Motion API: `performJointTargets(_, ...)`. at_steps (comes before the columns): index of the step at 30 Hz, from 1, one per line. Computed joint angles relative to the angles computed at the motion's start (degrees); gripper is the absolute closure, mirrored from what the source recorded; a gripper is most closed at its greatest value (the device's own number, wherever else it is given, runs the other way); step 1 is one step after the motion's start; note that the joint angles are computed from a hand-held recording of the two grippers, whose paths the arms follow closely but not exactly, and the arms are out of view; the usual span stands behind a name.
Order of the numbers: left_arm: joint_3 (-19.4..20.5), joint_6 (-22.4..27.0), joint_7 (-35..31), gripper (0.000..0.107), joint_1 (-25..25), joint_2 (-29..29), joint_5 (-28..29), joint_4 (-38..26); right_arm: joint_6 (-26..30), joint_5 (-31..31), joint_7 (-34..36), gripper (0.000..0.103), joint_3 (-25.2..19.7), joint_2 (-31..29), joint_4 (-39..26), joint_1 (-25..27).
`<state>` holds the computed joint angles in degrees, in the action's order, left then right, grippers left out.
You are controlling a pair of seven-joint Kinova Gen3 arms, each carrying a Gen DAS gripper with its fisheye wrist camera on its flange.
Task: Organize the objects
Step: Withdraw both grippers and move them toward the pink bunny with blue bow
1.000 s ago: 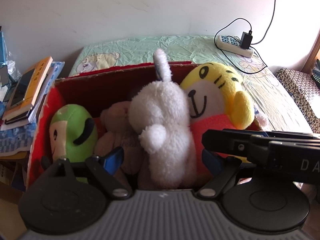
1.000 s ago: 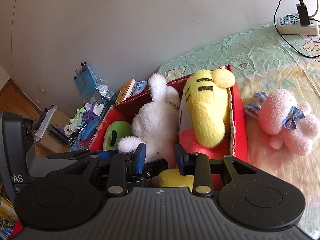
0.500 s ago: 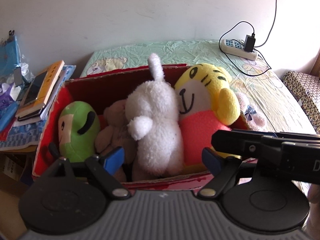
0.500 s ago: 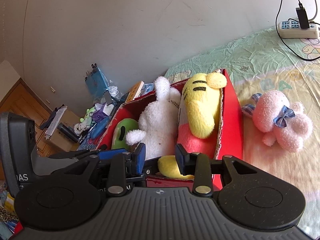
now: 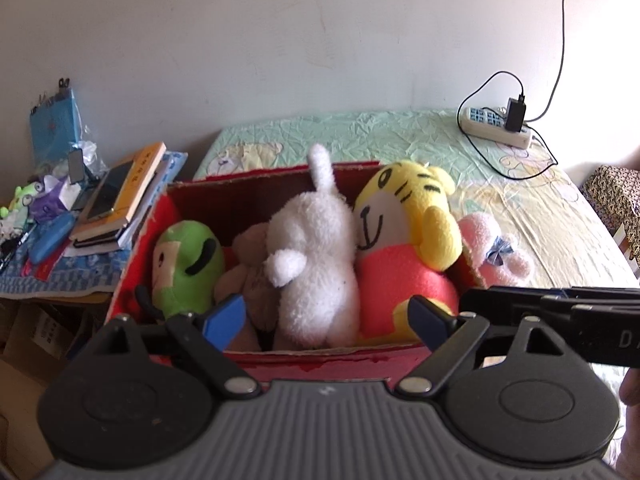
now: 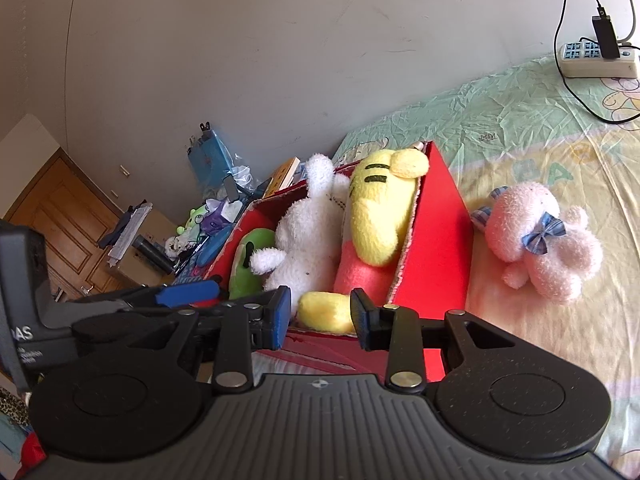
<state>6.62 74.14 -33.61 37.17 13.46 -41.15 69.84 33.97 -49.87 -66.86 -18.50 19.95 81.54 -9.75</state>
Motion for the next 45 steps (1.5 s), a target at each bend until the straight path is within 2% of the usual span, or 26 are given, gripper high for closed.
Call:
performJointTargets(9,-0.7,1.1,-0.6,0.019,5.0,4.9,-2.9,-6.9,2.5,-4.0,5.0,0.067,1.1,-1.1,2.1,4.5)
performJointTargets(24,-5.4,-0.1,-10.8,0.019,9.0,16.9,5.6,-22.9,5.9,-4.0,4.5,0.067,6.3,-1.0,4.2,9.7)
performJointTargets(32,-7.2,-0.2,-14.1,0.018,6.9,22.4,13.4,-28.8,8.9,-1.3,1.2,0.061,6.9,2.7,0.4,12.1)
performJointTargets(40,-8.0,3.3,-18.3,0.018,4.7,28.2,18.9,-35.6,13.6,1.1,-2.6,0.06,5.6,8.7,-6.2,13.4)
performJointTargets(45,-9.0,7.2,-20.9,0.018,4.1,33.1,20.7,-42.5,16.0,2.3,-5.7,0.059,4.8,12.8,-10.8,13.2)
